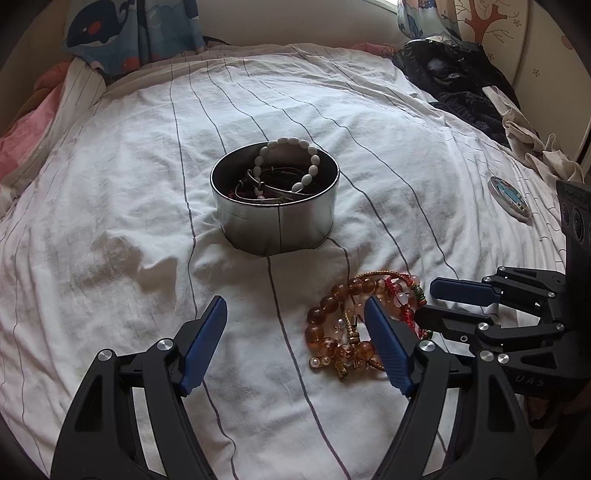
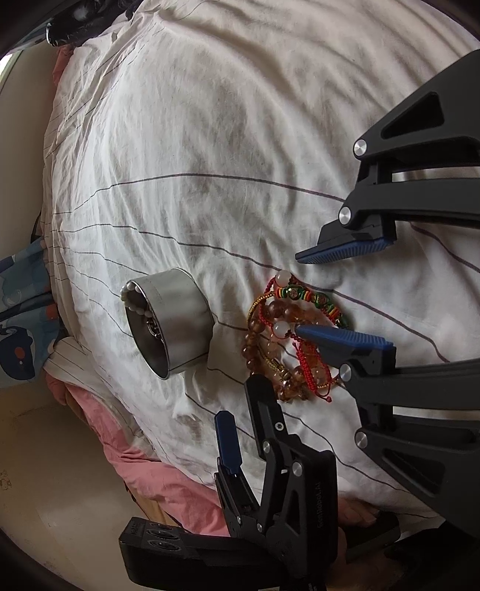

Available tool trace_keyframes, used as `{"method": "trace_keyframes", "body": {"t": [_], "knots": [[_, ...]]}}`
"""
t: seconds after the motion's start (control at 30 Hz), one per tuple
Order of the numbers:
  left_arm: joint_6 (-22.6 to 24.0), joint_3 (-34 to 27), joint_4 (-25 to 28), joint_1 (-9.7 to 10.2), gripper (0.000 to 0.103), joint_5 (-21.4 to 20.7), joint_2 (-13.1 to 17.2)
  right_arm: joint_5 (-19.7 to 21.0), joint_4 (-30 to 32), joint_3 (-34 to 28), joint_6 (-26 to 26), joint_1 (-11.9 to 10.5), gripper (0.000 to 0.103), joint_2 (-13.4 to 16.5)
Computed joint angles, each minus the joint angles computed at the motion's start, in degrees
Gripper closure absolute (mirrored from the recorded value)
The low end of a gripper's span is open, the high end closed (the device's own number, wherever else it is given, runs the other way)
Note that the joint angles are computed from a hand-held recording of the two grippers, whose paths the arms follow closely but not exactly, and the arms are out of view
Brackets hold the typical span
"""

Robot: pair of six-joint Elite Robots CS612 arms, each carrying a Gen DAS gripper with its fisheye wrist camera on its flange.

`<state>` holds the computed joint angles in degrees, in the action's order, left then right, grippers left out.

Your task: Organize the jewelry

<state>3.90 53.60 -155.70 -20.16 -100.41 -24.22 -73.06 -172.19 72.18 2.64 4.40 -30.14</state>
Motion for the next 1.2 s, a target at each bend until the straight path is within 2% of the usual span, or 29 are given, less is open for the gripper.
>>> {"method": "trace_keyframes", "body": {"t": [0.13, 0.7, 0.9, 0.97, 1.0, 1.03, 1.07, 1.1, 1.13, 1.2], "knots": [[0.0, -0.2, 0.4, 0.02, 0.03, 0.0, 0.1, -0.6, 0.9, -0.4, -0.3, 0.1, 0.079, 0.2], [1.2, 0.0, 0.6, -0.28, 0.03, 1.1, 0.1, -0.7, 1.1, -0.7, -0.6, 0.2, 0.083, 0.3], [2.3, -0.1, 1.2, -0.43, 0.03, 0.9, 0.2, -0.8, 1.4, -0.7, -1.0, 0.3, 0.091, 0.4], [4.6, -0.1, 2.5, -0.54, 0.038, -0.7, 0.2, -0.9, 1.3, -0.6, -0.9, 0.3, 0.093, 0.3], [5.9, -0.2, 3.7, -0.59, 0.057, -1.5, 0.1, -1.0, 1.2, -0.6, -0.9, 0.3, 0.094, 0.3], [6.4, -0.3, 4.4, -0.63, 0.07, -2.2, 0.1, -1.2, 1.0, -0.5, -0.7, 0.3, 0.094, 0.2], [6.7, -0.2, 4.4, -0.59, 0.075, -2.7, 0.0, -1.4, 0.7, -0.3, -0.5, 0.3, 0.094, 0.2], [6.7, -0.2, 4.6, -0.46, 0.088, -3.5, -0.1, -1.7, 0.3, -0.2, -0.1, 0.2, 0.094, 0.1], [6.0, -0.4, 4.7, -0.17, 0.092, -4.8, 0.0, -1.9, -0.3, 0.1, 0.4, 0.1, 0.094, 0.0], [3.2, -0.7, 3.0, 0.47, 0.092, -6.9, 0.1, -2.5, -1.7, 0.5, 1.6, -0.2, 0.094, -0.2]]}}
